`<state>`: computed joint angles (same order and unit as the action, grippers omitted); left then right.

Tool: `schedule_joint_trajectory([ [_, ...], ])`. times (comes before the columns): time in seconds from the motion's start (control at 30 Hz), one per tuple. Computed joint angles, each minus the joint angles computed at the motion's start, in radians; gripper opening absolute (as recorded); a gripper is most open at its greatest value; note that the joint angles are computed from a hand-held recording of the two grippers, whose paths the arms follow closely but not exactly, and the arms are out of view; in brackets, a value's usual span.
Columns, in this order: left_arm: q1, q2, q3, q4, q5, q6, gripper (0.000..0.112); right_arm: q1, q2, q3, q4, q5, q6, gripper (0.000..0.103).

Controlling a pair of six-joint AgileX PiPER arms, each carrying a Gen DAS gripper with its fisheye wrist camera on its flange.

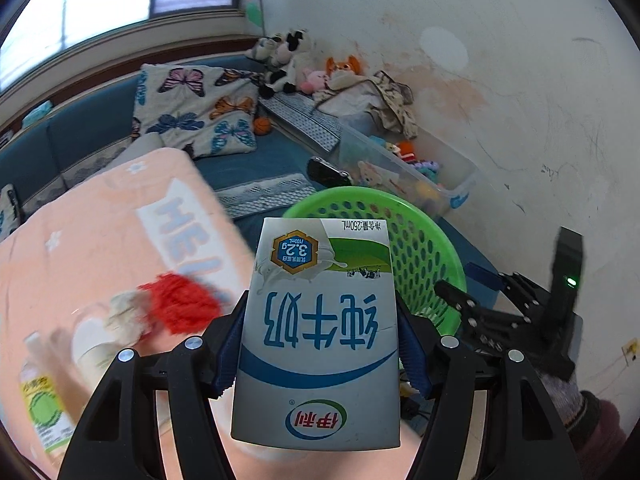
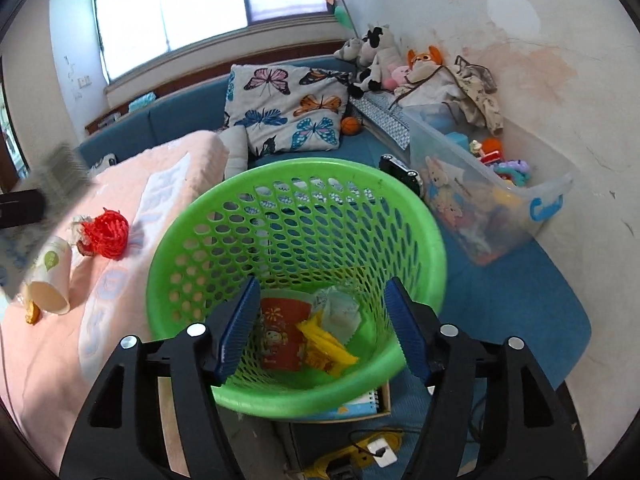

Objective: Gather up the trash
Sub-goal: 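Lower the milk carton into the green basket and open the left gripper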

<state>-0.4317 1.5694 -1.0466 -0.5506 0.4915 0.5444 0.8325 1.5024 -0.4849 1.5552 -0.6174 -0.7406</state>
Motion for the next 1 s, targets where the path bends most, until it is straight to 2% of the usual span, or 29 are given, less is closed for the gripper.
schedule_joint_trajectory([
  [0.13, -0.077, 0.097, -0.085, 0.061, 0.009, -0.096, 0.064, 0.076, -0.074, 0.082, 0.0, -0.051, 0.096, 0.07],
  [0.37, -0.158, 0.228, -0.204, 0.108, 0.021, -0.193, 0.064, 0.243, -0.137, 0.161, 0.099, -0.157, 0.17, 0.07],
  [0.43, -0.168, 0.249, -0.227, 0.085, 0.027, -0.187, 0.067, 0.289, -0.137, 0.169, 0.127, -0.183, 0.185, 0.07],
  [0.47, -0.172, 0.255, -0.234, 0.077, 0.027, -0.186, 0.074, 0.313, -0.135, 0.174, 0.138, -0.197, 0.196, 0.07],
  [0.5, -0.176, 0.259, -0.237, 0.067, 0.023, -0.185, 0.077, 0.336, -0.131, 0.177, 0.151, -0.21, 0.206, 0.07],
  [0.73, -0.183, 0.215, -0.2, -0.002, -0.009, -0.112, 0.082, 0.404, -0.104, 0.181, 0.163, -0.23, 0.263, 0.07],
  [0.9, -0.131, 0.102, -0.096, -0.058, -0.022, -0.042, 0.084, 0.41, -0.103, 0.143, 0.152, -0.224, 0.217, 0.07],
  [1.0, -0.082, 0.017, -0.02, -0.068, -0.024, -0.021, 0.089, 0.414, -0.087, 0.099, 0.137, -0.213, 0.18, 0.071],
])
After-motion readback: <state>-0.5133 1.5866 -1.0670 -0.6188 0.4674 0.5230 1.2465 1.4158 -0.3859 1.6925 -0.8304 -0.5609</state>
